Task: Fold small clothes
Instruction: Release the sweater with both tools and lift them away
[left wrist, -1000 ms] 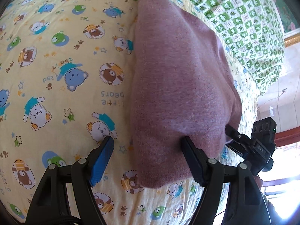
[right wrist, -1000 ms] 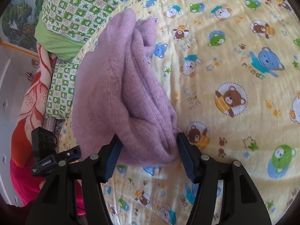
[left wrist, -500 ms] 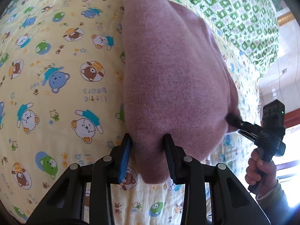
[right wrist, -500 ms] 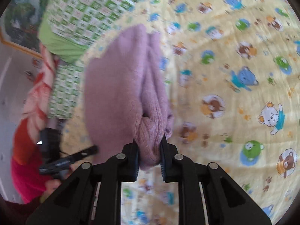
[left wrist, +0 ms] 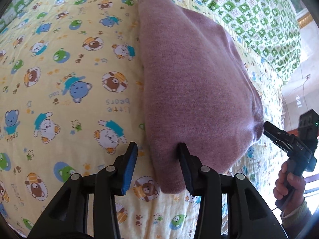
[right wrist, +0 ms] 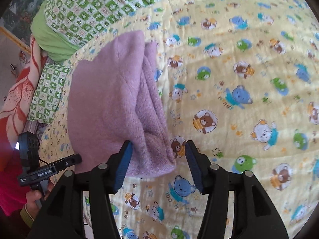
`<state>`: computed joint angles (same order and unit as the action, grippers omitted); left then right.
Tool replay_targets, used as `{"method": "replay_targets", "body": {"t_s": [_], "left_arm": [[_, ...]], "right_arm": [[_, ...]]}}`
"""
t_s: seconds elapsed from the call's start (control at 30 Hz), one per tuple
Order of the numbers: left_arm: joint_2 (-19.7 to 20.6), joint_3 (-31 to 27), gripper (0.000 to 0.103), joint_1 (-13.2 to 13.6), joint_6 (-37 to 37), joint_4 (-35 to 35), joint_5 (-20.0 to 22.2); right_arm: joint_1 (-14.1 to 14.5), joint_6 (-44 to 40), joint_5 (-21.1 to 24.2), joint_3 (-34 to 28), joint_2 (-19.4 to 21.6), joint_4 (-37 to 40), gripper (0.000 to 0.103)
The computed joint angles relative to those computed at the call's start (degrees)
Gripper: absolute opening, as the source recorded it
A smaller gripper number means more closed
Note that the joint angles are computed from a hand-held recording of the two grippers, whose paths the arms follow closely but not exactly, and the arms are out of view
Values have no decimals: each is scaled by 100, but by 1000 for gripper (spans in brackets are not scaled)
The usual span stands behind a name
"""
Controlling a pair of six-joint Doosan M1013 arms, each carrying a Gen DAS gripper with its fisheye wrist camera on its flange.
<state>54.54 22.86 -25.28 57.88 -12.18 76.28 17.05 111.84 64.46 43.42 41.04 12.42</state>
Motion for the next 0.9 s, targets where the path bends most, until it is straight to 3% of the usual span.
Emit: {"method": "replay_targets", "body": {"t_s": [0.13,0.27,0.4,0.5,0.57,0.8,0.9], "left_arm": [[-178,301,44,9,-2,106,-121],[-210,343,44,-9,-42,231,-83],[-205,287,45,-50,-21,372,-9],[-222,274,45,-73,35,468,28],[-241,284,47,-89,15,524,18],[-440,468,69,-246,-177,1257,-78],[-495,489,76,-340,-245,1648,-111]], "right_arm": [[61,-52,-360,173,-174,-225,56],[108,-590,-670,185,-214,93,56],[124,-956,-400,-145,12,617,56],[157,-630,102,-557,308,238,56],[101,-429,176,-583,389,347,56],[100,-470,-470,-51,45,578,56],[174,-438,-830,253,-184,409,71]]}}
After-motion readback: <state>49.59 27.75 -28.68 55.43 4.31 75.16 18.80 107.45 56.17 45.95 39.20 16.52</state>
